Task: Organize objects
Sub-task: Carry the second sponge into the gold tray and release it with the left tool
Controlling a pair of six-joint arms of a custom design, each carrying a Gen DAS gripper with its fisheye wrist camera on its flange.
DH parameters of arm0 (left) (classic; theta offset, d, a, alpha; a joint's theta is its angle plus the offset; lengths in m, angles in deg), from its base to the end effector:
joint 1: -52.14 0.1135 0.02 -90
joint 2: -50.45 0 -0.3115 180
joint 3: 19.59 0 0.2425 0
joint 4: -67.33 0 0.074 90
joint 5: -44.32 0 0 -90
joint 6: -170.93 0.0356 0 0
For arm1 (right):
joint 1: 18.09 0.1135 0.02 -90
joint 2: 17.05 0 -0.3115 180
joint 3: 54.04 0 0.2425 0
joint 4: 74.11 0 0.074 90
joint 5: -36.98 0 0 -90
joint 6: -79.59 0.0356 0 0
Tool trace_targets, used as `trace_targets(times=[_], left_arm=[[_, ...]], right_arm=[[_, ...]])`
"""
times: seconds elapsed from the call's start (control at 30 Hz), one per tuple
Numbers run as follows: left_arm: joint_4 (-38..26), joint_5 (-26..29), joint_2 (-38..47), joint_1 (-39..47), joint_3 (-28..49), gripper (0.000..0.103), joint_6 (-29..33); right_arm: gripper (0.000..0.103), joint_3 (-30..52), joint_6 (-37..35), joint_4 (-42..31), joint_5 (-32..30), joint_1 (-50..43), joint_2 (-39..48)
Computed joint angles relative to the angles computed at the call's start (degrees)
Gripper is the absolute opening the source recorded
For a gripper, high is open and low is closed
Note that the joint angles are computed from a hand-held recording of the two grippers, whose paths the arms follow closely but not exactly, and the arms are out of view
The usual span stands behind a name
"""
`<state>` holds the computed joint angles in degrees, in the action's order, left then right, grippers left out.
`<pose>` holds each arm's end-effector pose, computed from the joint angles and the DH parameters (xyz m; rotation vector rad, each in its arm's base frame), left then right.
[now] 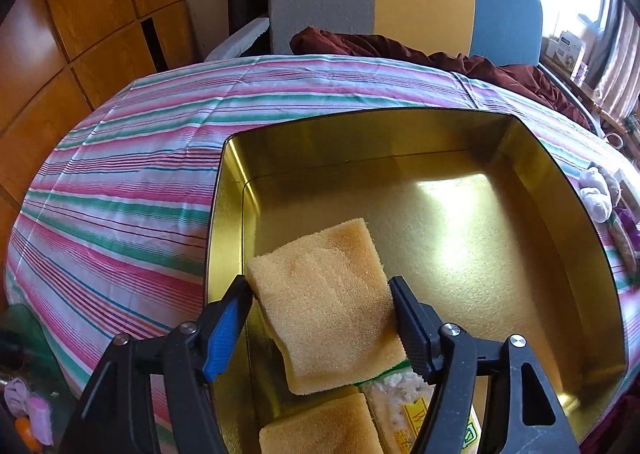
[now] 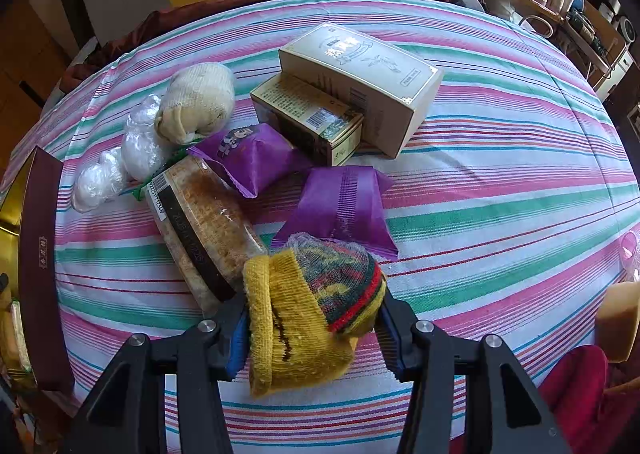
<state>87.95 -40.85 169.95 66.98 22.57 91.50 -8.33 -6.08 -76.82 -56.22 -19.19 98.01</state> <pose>0.2778 0.0705 0.0565 -0.0630 2.5558 0.0629 0.2712 -0.0032 0.0645 0.1215 2.8262 0.0916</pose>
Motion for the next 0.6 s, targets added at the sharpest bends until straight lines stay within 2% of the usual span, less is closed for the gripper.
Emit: trace_targets(times=[0.1,0.33,0.43,0.6], left_arm=[[1.01,-1.06,-0.57,-0.31,-0.78,0.079,-0.24],[2.08,-1.12,-3.00,0.36,-2.91,0.079,-1.06],[4.02,-0.07,-5.66,1.56,-5.69,0.079,-2.64],[7.21,4.87,-11.62,6.14,-11.03,0.079,-4.91]], right_arm=[[0.053,0.05,0.20,-0.01,0.10,0.20,0.03],[0.053,0.04,-0.02,-0.07,0.04,0.00,-0.05],[0.053,-0.54,0.22,0.67,0.21,0.32,0.08],[0.051,-2.86,0.00,1.75,0.00,0.88,-1.79]])
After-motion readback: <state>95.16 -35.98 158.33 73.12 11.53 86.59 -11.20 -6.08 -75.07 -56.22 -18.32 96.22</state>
